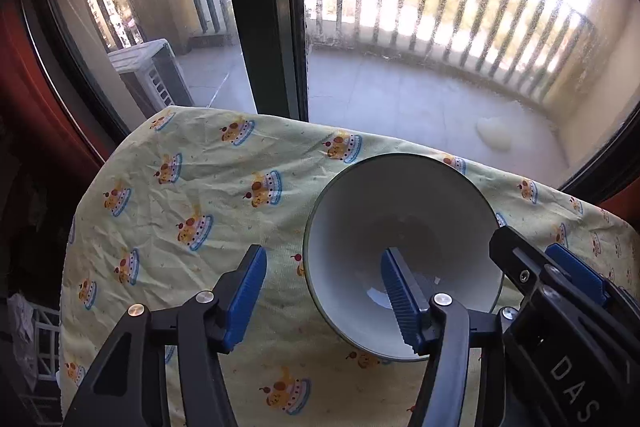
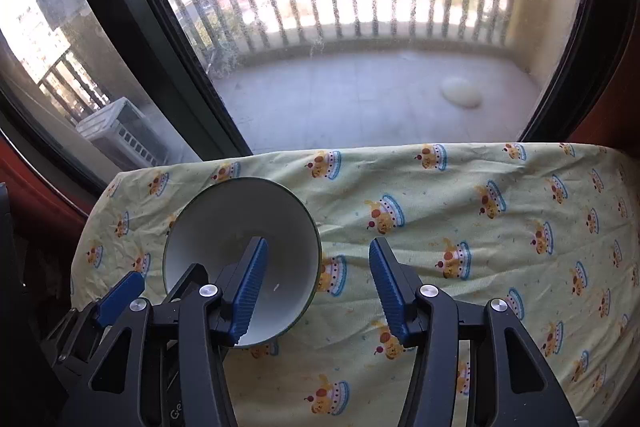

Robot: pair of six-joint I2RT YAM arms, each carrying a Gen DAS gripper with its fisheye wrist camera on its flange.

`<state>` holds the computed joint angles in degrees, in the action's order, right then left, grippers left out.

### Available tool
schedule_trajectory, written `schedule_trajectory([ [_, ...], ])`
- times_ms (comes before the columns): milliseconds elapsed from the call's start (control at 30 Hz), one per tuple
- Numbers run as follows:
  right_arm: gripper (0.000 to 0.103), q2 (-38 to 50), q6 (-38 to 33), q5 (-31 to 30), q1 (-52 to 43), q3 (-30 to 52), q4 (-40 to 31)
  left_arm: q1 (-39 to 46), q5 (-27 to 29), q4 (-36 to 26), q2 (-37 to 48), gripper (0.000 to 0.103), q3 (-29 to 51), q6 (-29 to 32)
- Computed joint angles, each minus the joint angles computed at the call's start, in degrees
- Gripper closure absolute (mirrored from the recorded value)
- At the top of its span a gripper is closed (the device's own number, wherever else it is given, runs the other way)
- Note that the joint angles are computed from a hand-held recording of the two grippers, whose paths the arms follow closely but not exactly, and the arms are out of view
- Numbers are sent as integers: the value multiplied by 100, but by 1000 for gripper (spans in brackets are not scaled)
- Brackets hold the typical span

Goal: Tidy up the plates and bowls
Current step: 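Move the left tool to the last cream bowl and close on its rim, then lift the cream bowl with the left tool and carry it toward the nested bowls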

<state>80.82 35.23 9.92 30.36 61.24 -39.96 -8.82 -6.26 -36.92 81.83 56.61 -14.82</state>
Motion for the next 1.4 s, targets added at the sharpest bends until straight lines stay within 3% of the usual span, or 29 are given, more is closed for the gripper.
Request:
schedule_trajectory([
  [167,55,351,-231,-237,-187,-66,409,-57,-273,208,397,48,100,-33],
  [367,66,887,-344,-430,-349,83,746,42,-195,399,882,60,233,-38],
  [500,80,1107,-449,-616,-405,90,963,88,-94,482,999,68,217,39],
  [600,80,1144,-521,-631,-387,61,1091,46,24,473,1043,78,230,28],
  [1067,80,812,-539,-561,-353,-97,957,-180,-113,123,640,77,199,0],
  [1400,81,-30,-505,-421,-213,3,285,-350,-284,-561,-206,77,371,-211],
])
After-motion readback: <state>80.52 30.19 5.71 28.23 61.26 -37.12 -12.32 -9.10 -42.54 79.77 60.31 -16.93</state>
